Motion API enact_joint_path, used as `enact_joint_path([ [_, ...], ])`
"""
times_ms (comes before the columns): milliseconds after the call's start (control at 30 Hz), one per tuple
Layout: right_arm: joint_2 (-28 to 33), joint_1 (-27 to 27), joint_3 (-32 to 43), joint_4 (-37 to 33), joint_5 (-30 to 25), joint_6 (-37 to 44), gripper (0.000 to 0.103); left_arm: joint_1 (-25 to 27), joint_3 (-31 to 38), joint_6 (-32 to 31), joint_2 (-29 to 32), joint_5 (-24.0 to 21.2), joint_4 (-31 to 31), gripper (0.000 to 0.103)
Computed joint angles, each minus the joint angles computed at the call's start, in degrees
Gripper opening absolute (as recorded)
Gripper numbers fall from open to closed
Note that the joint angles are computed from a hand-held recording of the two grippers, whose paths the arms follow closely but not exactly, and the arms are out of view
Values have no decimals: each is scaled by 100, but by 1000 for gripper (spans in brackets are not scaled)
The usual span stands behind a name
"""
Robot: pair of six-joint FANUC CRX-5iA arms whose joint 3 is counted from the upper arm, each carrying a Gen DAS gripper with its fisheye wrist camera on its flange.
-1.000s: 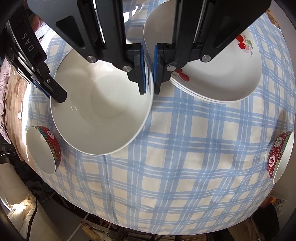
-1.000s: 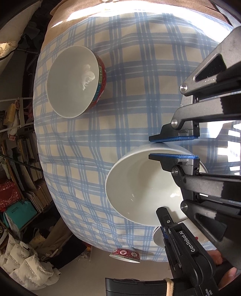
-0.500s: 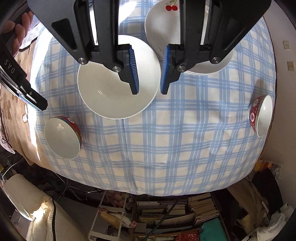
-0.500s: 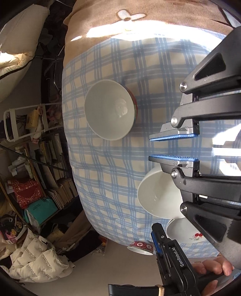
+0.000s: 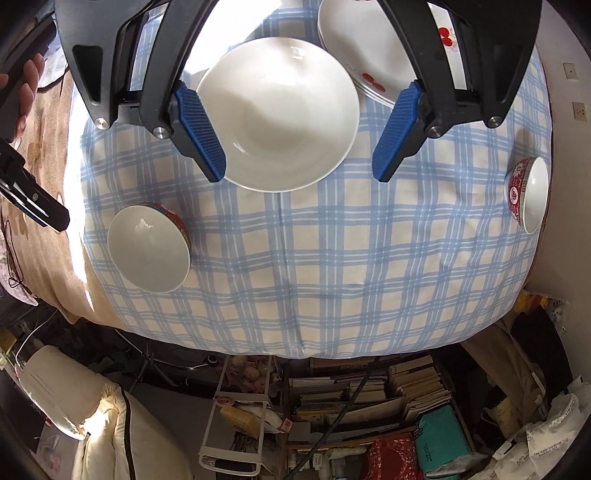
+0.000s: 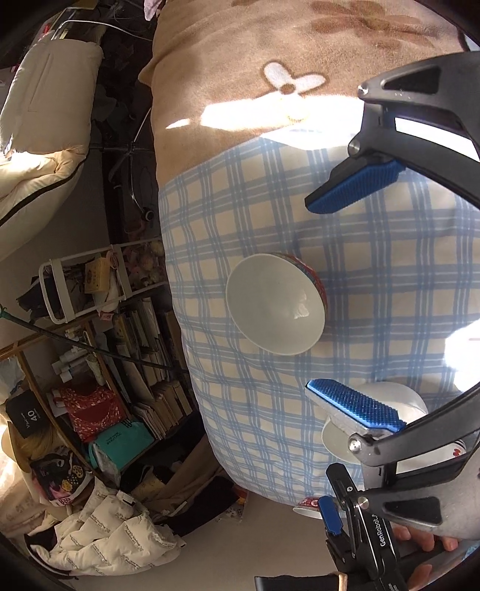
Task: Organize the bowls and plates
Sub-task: 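Open both grippers and move them to the red-patterned bowl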
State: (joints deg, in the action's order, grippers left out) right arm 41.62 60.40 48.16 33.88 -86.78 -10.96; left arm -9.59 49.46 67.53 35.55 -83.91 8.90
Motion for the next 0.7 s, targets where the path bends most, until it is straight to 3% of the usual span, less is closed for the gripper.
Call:
enact_joint_path([
  [133, -139, -55, -266, -8, 13, 22, 95, -49, 217, 147, 223, -18, 260, 81],
  [433, -423, -263, -920, -100, 436, -16, 95, -318, 1719, 405, 1253, -661, 495, 81],
  [567, -408, -380, -967, -256, 501, 209, 95, -373, 1132, 436, 1056, -87, 718, 81],
  [700, -490, -480, -1231, -342, 727, 151, 95, -444, 1797, 594, 1574, -514, 902, 81],
])
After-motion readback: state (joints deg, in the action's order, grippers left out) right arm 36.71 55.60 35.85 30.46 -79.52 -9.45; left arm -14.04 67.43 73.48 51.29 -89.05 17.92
